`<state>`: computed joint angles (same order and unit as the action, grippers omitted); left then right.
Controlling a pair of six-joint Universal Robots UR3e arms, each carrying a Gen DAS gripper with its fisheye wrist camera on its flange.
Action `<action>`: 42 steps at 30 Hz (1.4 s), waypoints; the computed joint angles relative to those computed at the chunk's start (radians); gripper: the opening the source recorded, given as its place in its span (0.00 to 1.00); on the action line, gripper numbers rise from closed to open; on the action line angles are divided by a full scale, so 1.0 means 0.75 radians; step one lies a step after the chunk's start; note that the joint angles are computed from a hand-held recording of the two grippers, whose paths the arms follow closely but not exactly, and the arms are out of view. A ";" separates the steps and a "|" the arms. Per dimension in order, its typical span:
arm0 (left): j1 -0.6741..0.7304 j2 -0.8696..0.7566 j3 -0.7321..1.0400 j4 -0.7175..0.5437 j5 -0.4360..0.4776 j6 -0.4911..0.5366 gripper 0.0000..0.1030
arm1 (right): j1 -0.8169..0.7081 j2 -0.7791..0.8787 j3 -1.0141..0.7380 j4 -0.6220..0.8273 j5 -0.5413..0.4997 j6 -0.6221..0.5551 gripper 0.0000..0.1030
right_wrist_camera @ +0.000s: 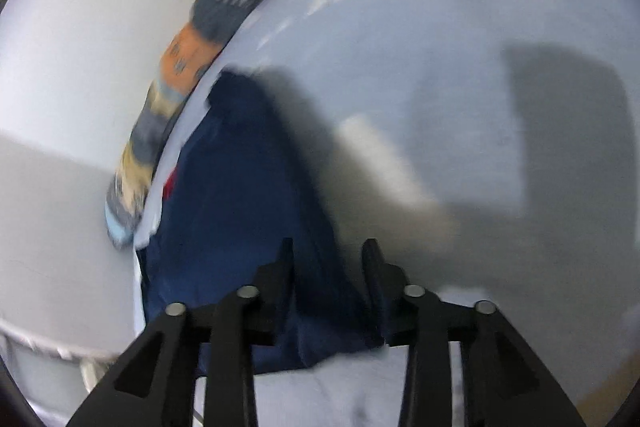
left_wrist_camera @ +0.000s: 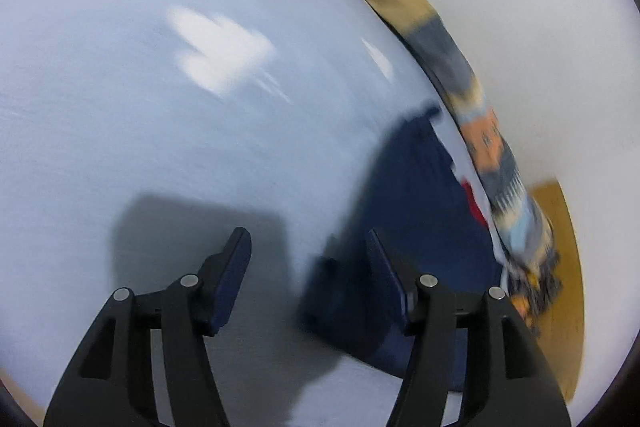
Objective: Fold large clothes
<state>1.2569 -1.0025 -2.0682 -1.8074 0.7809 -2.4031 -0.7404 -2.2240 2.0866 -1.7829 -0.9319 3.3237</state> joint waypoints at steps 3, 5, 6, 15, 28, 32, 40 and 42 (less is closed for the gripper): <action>0.119 0.066 0.122 -0.166 -0.040 0.134 0.57 | 0.003 -0.049 -0.170 0.107 -0.186 -0.056 0.37; 0.024 0.093 0.178 -0.138 -0.052 0.145 0.57 | 0.143 0.007 -0.280 0.020 -0.250 -0.057 0.37; -0.091 0.089 0.190 -0.035 -0.036 0.083 0.57 | 0.268 0.080 -0.337 -0.050 -0.285 -0.034 0.37; -1.190 -0.422 0.186 1.102 0.601 -0.432 0.58 | 1.179 1.083 -1.051 -0.205 -0.495 -0.060 0.33; -1.384 -0.682 0.456 1.222 0.612 -0.554 0.61 | 0.998 1.196 -1.230 -0.228 -0.697 -0.122 0.14; -1.550 -1.039 0.835 1.112 0.737 -0.672 0.63 | 1.110 1.591 -1.777 -0.061 -0.665 -0.095 0.11; -1.283 -1.202 1.179 0.961 0.583 -0.562 0.74 | 0.930 1.682 -1.865 -0.173 -0.800 -0.152 0.51; -1.223 -1.306 1.323 0.833 0.497 -0.545 0.74 | 0.848 1.571 -1.671 -0.300 -0.781 -0.187 0.56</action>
<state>0.3393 -1.9824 -1.0761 -1.1829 1.1533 -2.8118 -0.1040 -1.0459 0.8331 -2.0082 -1.5175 3.1835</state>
